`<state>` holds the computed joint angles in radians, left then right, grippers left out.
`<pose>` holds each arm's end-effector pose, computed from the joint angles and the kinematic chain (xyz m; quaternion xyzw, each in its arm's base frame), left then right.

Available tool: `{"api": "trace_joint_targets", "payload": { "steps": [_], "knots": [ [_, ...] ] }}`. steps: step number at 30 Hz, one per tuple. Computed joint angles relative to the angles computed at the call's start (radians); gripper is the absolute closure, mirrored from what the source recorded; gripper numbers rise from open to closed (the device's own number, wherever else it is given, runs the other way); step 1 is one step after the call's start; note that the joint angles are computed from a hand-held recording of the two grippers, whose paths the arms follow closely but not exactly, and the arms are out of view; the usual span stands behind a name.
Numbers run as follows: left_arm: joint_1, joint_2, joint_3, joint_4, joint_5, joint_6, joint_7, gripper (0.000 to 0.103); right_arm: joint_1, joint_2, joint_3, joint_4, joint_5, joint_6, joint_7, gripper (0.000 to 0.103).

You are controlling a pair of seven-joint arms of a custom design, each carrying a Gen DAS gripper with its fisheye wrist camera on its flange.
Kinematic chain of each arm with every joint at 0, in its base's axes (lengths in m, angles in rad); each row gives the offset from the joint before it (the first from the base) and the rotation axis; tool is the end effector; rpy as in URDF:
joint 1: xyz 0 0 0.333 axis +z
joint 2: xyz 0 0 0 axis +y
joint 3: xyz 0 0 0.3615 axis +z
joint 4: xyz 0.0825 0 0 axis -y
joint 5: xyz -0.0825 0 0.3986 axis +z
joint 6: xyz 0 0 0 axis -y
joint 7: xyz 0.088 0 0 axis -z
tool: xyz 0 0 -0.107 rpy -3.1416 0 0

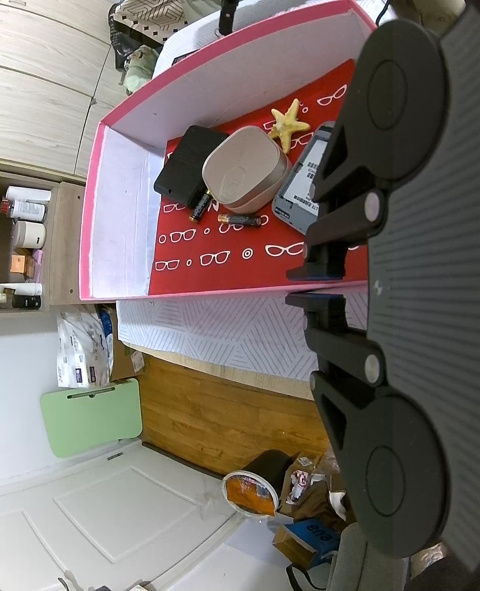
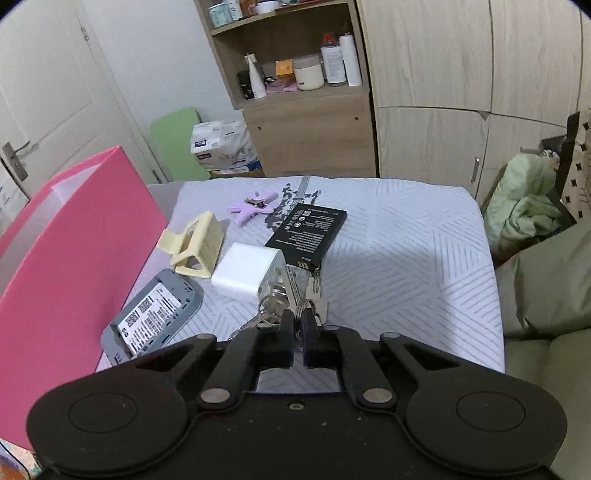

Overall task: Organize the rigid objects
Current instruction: 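Grasp the silver keys by their ring with the right gripper, then carry the silver keys into the pink box and release them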

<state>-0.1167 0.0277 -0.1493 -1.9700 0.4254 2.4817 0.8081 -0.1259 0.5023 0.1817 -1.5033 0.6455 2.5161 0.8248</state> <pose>0.5951 -0.1629 0.5482 -0.7490 0.5977 -0.1823 0.2205 0.7701 0.0088 0.4695 -0.7539 0.5439 -0.0938 0.3564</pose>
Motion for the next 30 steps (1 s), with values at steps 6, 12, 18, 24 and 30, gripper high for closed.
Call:
{"api": "trace_joint_targets", "payload": {
  "steps": [6, 12, 18, 24, 30],
  "knots": [
    [0.0, 0.0, 0.0, -0.001, 0.002, 0.001, 0.001, 0.097, -0.044, -0.087, 0.038, -0.055, 0.159, -0.023, -0.113, 0.097],
    [0.0, -0.001, 0.0, -0.001, -0.002, 0.004, -0.001, 0.097, -0.035, -0.186, 0.03, -0.108, 0.33, -0.073, -0.273, 0.097],
    [0.001, -0.004, 0.0, -0.003, 0.0, 0.005, -0.007, 0.097, -0.003, -0.257, 0.01, -0.124, 0.472, -0.176, -0.425, 0.097],
    [0.003, -0.005, 0.0, -0.004, -0.006, 0.006, -0.003, 0.097, 0.064, -0.256, -0.028, -0.063, 0.499, -0.32, -0.47, 0.097],
    [0.005, -0.008, -0.001, -0.013, 0.002, 0.018, -0.004, 0.097, 0.144, -0.192, -0.044, 0.03, 0.445, -0.406, -0.439, 0.097]
  ]
}}
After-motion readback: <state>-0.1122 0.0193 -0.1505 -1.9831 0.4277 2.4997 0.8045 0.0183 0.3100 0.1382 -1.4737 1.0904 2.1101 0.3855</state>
